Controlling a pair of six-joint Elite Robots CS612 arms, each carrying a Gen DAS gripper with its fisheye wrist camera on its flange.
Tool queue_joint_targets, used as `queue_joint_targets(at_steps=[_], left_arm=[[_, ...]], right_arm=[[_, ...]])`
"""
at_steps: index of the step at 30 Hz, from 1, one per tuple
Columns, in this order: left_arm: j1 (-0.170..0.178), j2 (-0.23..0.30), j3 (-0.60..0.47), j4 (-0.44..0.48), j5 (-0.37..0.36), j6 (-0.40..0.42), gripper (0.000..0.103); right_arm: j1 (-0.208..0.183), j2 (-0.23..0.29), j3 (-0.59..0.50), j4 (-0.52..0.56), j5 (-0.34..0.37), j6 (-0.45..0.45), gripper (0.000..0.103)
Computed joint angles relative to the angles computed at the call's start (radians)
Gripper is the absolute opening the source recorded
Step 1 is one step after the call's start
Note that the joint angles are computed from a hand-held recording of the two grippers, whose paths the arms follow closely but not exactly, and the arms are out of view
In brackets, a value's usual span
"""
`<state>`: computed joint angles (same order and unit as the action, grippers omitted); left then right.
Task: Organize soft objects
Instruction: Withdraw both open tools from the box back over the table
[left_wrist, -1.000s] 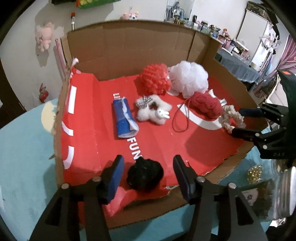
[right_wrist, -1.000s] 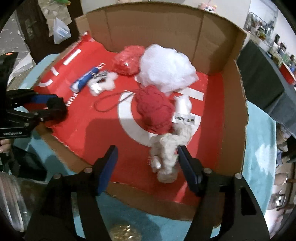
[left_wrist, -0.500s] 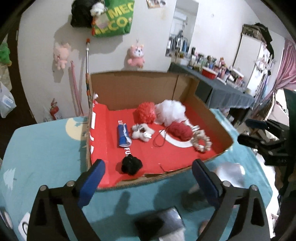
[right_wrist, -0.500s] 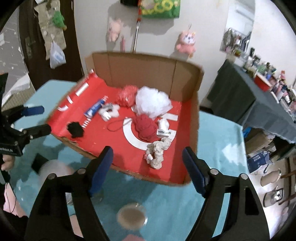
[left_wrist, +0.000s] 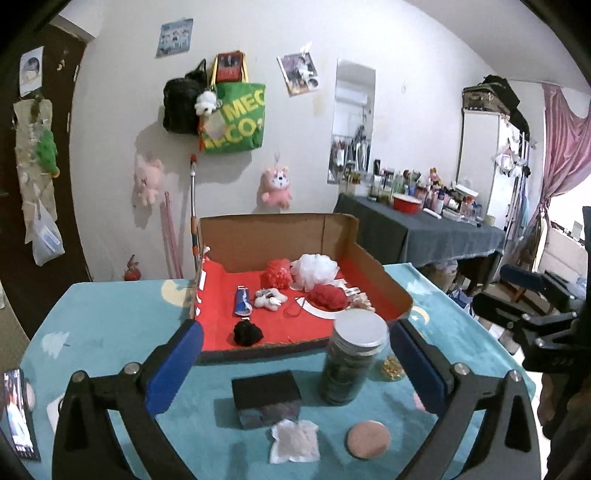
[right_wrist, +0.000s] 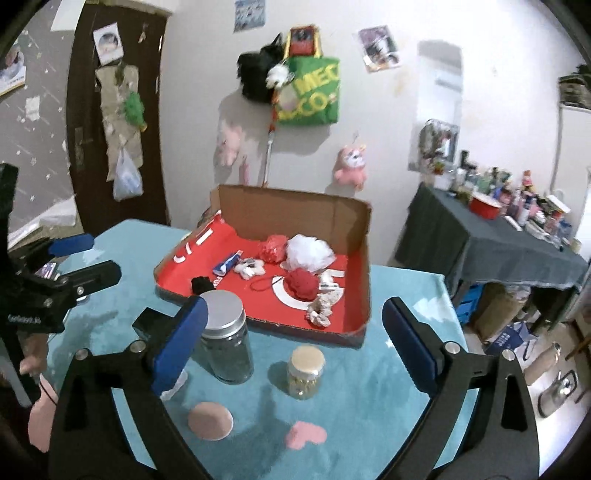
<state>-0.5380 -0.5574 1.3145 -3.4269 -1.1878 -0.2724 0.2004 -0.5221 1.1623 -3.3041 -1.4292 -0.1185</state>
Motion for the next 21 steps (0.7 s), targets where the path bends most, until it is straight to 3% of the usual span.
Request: queue_joint_targets(at_steps=[4,11,21], left_arm=[[-0.024,0.011,0.022,-0.057,0.069,0.005,0.103],[-0.037,0.019,0.055,-0.081,0.068,-0.009,0.103],[-0.049,0.040,0.082,-0.100,0.083,-0.043,0.103]], right_arm=[[0.006,-0.005,0.065,-0.107,-0.040,0.028,0.097],[0.002,0.002,0.135,-0.211,-0.030,0.104,0.097],[0.022,0.035,0.166,-0.312,-0.141,0.085,0.097]])
